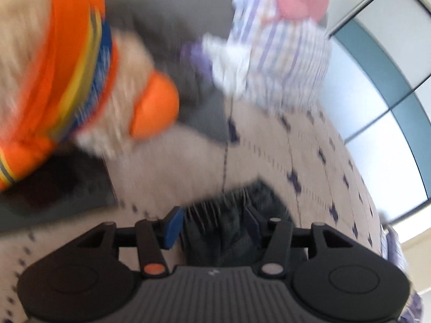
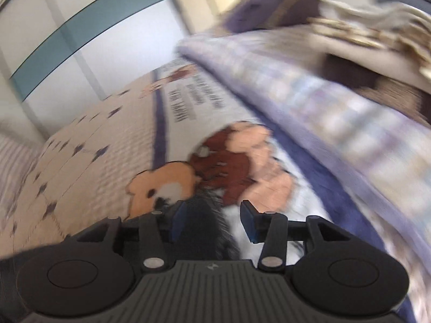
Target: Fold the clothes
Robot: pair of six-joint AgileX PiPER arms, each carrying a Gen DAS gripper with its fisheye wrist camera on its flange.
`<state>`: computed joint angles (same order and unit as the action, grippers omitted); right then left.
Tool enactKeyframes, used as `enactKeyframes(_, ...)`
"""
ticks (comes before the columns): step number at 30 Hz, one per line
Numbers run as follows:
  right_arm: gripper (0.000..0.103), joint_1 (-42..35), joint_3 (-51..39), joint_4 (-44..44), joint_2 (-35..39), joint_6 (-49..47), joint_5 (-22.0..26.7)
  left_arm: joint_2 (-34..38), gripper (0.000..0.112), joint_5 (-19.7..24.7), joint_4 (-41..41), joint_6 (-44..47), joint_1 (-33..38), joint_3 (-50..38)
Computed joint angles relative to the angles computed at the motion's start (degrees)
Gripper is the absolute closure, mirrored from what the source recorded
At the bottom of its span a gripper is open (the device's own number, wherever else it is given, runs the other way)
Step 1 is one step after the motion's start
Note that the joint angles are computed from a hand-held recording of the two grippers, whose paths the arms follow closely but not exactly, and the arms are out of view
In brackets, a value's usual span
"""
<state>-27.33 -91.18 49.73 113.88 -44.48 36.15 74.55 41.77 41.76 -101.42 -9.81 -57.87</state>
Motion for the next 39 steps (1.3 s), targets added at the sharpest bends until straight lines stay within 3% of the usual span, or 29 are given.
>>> enactKeyframes(2, 0.056, 1.39, -2.57, -4.15, 1.37, 0.8, 1.62, 1.27, 0.041, -0.62, 3.94, -0.15, -2.53, -0.61)
enactKeyframes(4, 0.059, 2.94, -5.25, -9.3, 2.78, 3.18, 2.99, 4.25, 0.041, -4.61, -1.29, 7.72, -2.32, -1.68)
enactKeyframes(6, 0.07, 3.68, -6.03, -11.73, 2.98, 4.11, 2.77, 7.59, 0.042, -4.33, -9.15, 17.25, -2.55, -4.75)
enactKeyframes(7, 0.085, 3.66, -6.39, -12.27, 2.97, 4.67, 2.8, 9.56, 0.042, -3.67, -10.69, 20.56, -3.13, -6.38)
enactKeyframes(9, 0.092, 3.07, -6.71, -11.15, 2.54, 4.79, 3.13, 12.05, 0.042, -2.03, -9.36, 22.56, -4.97, -8.63)
enactKeyframes(15, 0.092, 2.7, -5.31, -7.35, 1.13, 0.83, 2.69, 15.49, 0.042, -0.71, -8.99, 28.83, -7.66, -11.6)
enactKeyframes(19, 0.059, 2.34, -8.21, -8.14, 4.73, 1.47, 5.37, 17.29, 0.042, 0.83, -11.03, 31.85, -7.31, -12.88)
enactKeyframes(21, 0.059, 2.12, -8.97, -7.36, 5.98, 0.85, 6.31, 17.45, 0.042, 0.44, -11.61, 32.27, -6.82, -12.64)
enactKeyframes(24, 0.066, 2.48, -9.94, -8.63, 6.23, 2.33, 6.31, 17.38, 0.042, 0.23, -11.0, 31.64, -6.68, -12.36)
enactKeyframes(25, 0.083, 2.53, -10.22, -8.78, 6.23, 2.61, 6.32, 17.36, 0.042, 0.38, -10.49, 31.24, -6.85, -12.35)
enactKeyframes(26, 0.091, 2.35, -10.46, -8.19, 6.16, 2.66, 6.46, 17.46, 0.042, 0.65, -9.84, 30.95, -7.1, -12.39)
enactKeyframes(31, 0.093, 1.39, -9.96, -3.12, 4.47, -0.12, 6.14, 18.58, 0.042, 2.97, -5.56, 31.2, -9.13, -13.36)
enactKeyframes(34, 0.094, 2.34, -8.61, -2.81, 3.11, 0.3, 3.11, 19.57, 0.042, 5.79, -2.33, 30.48, -10.61, -14.4)
enactKeyframes(39, 0.099, 6.17, -8.06, -15.88, 2.74, 10.08, -4.64, 20.65, 0.047, 8.39, -1.27, 30.04, -10.81, -14.51)
